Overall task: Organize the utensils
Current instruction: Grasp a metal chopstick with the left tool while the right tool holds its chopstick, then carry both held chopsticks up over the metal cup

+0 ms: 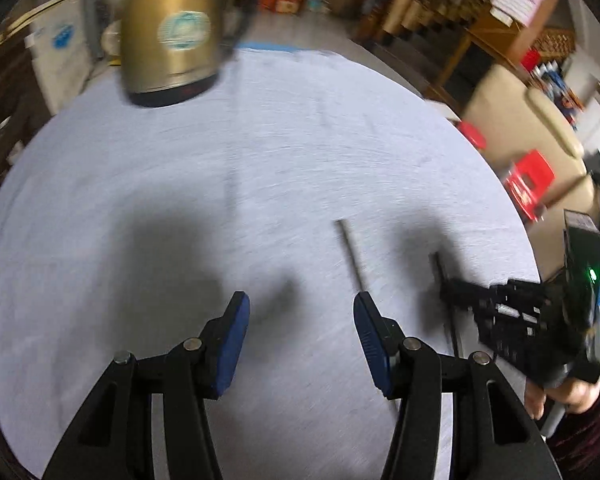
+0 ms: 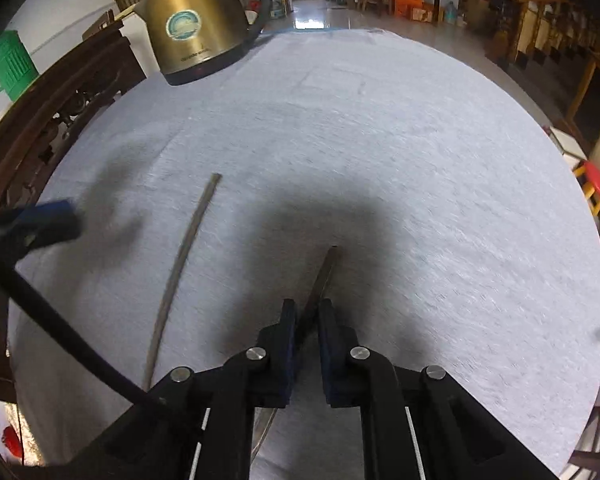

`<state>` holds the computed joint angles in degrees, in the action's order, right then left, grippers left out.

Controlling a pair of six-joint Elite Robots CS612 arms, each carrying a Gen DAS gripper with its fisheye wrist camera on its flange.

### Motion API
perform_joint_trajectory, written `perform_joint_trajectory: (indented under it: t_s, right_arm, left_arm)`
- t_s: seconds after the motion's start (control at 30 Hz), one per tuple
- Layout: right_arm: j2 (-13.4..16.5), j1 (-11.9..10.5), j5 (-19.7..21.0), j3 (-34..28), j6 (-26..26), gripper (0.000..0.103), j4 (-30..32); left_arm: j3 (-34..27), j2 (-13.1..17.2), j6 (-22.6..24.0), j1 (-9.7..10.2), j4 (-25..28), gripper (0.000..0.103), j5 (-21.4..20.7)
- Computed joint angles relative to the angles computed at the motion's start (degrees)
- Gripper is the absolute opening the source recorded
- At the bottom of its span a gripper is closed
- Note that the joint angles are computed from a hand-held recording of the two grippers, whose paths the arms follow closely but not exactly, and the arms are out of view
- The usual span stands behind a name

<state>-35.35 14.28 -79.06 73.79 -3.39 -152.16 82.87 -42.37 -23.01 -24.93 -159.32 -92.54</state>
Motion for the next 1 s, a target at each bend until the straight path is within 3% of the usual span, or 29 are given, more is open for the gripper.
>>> perform_joint_trajectory:
  t_s: [0.23, 0.37, 0.47, 0.6, 0.83, 1.0]
  right_arm:
    - [-0.6, -0.7, 2.0, 1.1, -0.7, 0.012, 0.5]
    - [-0.7, -1.1, 3.5, 1.2, -1.4, 0.012, 1.0]
    - [-0.7, -1.2, 3.6, 0.5, -1.5, 0.013, 2.8]
    - [0.3, -0.4, 1.3, -2.7, -1.6, 0.013, 7.5]
    - [1.1, 0.7, -1.9, -4.8, -2.0, 0.010, 8.9]
    - [0.1, -0.1, 2.4, -2.5, 0.2, 0.007, 4.1]
  left_arm:
    - [-9.4, 5.0, 4.3, -1.63, 9.6, 0.055, -1.5]
    - [-11.9, 6.7, 3.2, -1.54, 13.3, 0.051, -1.4]
    - [-11.9, 6.9, 3.3, -1.70, 11.6, 0.041, 0.0]
    - [-11.8, 7.1, 5.5, -2.21, 11.3, 0.012, 3.0]
    - [-10.0, 6.2, 3.4, -1.88, 9.9, 0.005, 4.4]
    - [-4.7, 3.4, 1.2, -1.37, 3.3, 0.005, 6.3]
